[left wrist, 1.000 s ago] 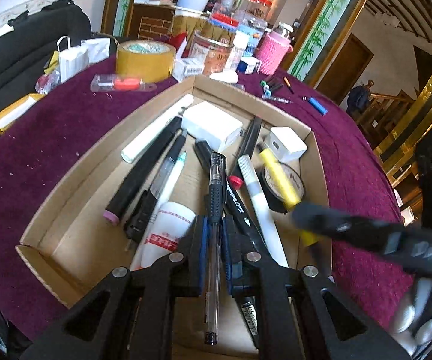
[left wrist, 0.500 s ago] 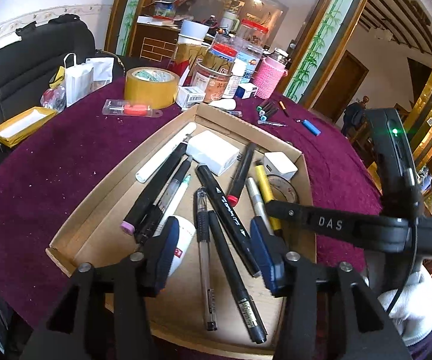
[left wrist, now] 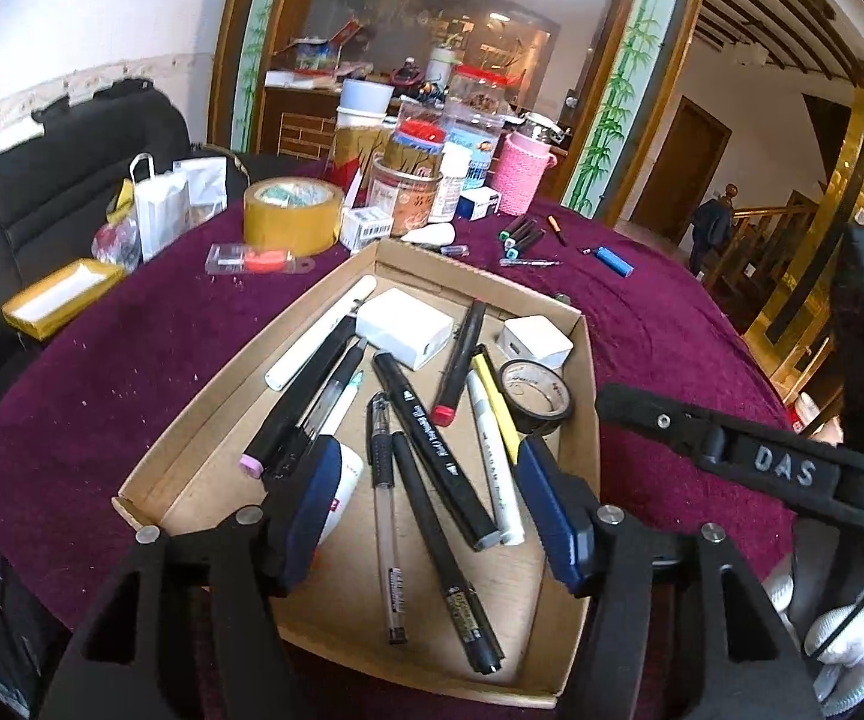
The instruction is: Organize rigid objects
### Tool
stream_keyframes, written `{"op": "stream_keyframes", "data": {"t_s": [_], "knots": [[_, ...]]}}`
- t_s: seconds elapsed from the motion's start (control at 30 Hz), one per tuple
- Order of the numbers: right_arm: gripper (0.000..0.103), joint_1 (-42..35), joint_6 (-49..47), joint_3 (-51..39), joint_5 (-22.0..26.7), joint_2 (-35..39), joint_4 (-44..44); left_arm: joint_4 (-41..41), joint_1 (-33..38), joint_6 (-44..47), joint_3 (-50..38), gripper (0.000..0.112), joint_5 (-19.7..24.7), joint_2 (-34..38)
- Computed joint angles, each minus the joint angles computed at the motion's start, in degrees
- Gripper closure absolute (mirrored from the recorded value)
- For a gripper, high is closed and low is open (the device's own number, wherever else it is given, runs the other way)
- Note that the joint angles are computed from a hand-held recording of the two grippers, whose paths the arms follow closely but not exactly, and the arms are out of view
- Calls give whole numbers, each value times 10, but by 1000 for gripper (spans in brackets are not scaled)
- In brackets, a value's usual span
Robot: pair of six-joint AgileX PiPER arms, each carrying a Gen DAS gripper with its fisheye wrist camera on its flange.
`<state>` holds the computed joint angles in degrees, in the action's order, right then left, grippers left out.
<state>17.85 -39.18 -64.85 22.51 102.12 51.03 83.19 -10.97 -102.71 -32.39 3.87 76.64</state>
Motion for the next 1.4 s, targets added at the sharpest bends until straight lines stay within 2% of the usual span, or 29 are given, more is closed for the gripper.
{"op": "stream_keyframes", "data": {"t_s": [0.07, 0.23, 0.53, 0.67, 0.73, 0.9, 1.13, 1.23, 1.4], "knots": [[47, 3, -27, 29, -22, -21, 20, -1, -29, -3, 1, 46, 34, -10], [40, 0, -81, 72, -48, -52, 60, -32, -94, 20, 0, 44, 106, -33], [39, -29, -164, 120, -40, -83, 139, -74, -168, 49, -2, 40, 173, -54], [39, -36, -187, 137, -41, -97, 159, -77, -205, 44, -3, 35, 214, -63], [35, -35, -192, 145, -44, -105, 162, -78, -221, 40, -4, 34, 234, -67], [30, -29, -223, 168, -63, -127, 186, -83, -249, 31, -3, 30, 277, -78], [24, -18, -285, 201, -92, -158, 237, -72, -305, -4, 0, 25, 361, -94], [22, -20, -324, 216, -94, -173, 274, -67, -337, -21, 1, 20, 408, -101], [20, -15, -419, 245, -108, -203, 364, -40, -424, -75, 6, 12, 545, -107]]}}
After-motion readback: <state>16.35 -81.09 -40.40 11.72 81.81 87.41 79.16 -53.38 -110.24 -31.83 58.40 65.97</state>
